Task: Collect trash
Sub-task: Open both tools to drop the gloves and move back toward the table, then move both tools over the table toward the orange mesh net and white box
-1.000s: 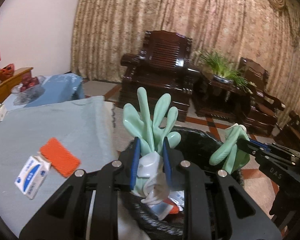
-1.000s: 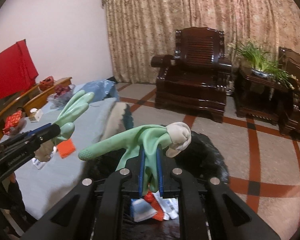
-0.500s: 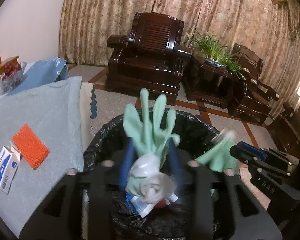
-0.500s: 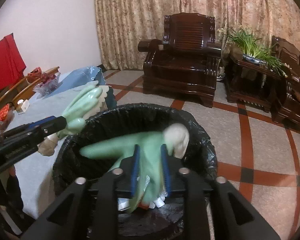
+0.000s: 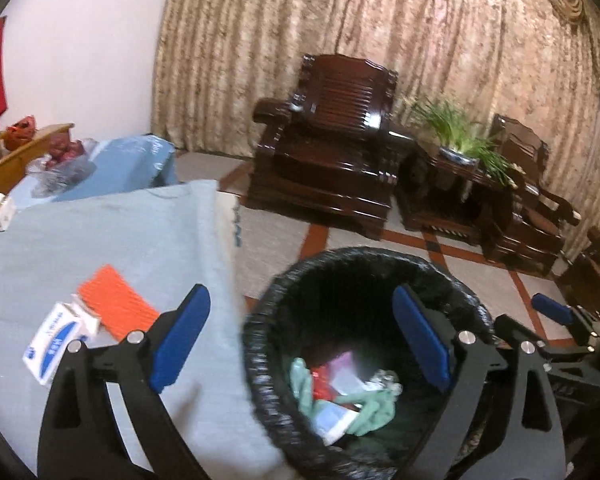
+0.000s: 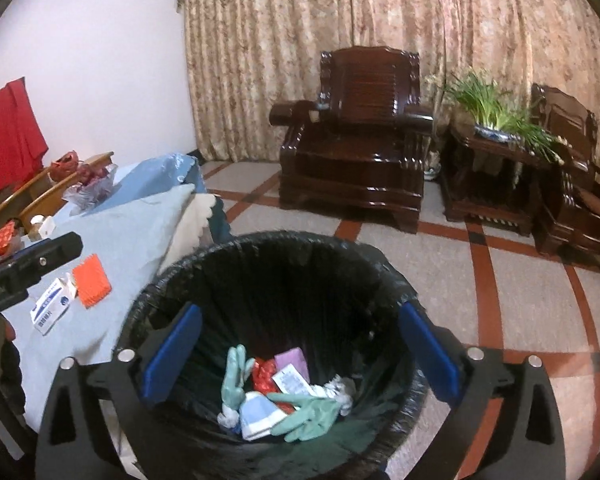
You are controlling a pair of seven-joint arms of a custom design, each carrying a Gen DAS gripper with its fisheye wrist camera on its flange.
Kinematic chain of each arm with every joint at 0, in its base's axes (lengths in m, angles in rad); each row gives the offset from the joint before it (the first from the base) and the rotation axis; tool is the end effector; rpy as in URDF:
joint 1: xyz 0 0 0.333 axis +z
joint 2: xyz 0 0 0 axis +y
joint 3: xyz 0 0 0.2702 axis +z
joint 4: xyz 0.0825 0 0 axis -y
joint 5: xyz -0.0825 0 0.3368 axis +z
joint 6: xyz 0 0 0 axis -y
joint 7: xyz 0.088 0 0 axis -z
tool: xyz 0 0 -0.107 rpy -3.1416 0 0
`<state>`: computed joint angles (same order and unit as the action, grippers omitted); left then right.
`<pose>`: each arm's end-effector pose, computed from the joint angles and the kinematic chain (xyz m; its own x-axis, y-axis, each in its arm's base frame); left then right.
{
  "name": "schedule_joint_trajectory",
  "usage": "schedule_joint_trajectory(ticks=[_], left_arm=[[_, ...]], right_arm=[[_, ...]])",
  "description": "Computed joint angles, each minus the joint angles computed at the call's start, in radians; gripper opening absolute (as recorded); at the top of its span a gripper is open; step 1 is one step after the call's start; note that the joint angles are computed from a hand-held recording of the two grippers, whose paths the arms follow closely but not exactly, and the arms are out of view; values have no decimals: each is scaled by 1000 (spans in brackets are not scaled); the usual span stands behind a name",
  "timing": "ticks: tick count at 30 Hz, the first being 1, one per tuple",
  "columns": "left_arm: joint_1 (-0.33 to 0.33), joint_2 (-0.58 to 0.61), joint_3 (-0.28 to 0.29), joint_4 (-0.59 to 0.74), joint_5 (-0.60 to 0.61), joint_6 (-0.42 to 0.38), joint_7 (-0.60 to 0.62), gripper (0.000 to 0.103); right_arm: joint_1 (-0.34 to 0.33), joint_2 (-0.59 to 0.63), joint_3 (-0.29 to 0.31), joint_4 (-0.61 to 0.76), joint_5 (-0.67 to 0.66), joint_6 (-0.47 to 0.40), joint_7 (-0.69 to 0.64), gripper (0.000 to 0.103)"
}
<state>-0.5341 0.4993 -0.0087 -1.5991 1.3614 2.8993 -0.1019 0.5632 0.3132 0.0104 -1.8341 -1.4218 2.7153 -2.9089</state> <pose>0.5257 -0.3843 0.3805 -0.1697 -0.9751 0.1431 -0.5511 -0.0265 -0.8340 0.4885 0.3573 0.3819 0.0083 -0.9964 -0.0848 -0.5516 0.0662 -0.8315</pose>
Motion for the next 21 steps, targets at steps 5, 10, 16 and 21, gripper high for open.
schedule_joint_trajectory(ticks=[5,10,16,21], left_arm=[[15,-117,10,-128,119,-43,-138,91],[67,-216,-20,-238,200,-103,-223,91],[154,-331,-57,-383,258,-169,-292,91],[236,-385,-91,-462,258,-200,-298,91]], right_arm=[[21,53,0,87,1,20,-22,97],[60,137,-17,205,42,53,-83,97],[111,280,-40,398,152,100,-212,97],[128,425,-26,597,295,119,-396,97]])
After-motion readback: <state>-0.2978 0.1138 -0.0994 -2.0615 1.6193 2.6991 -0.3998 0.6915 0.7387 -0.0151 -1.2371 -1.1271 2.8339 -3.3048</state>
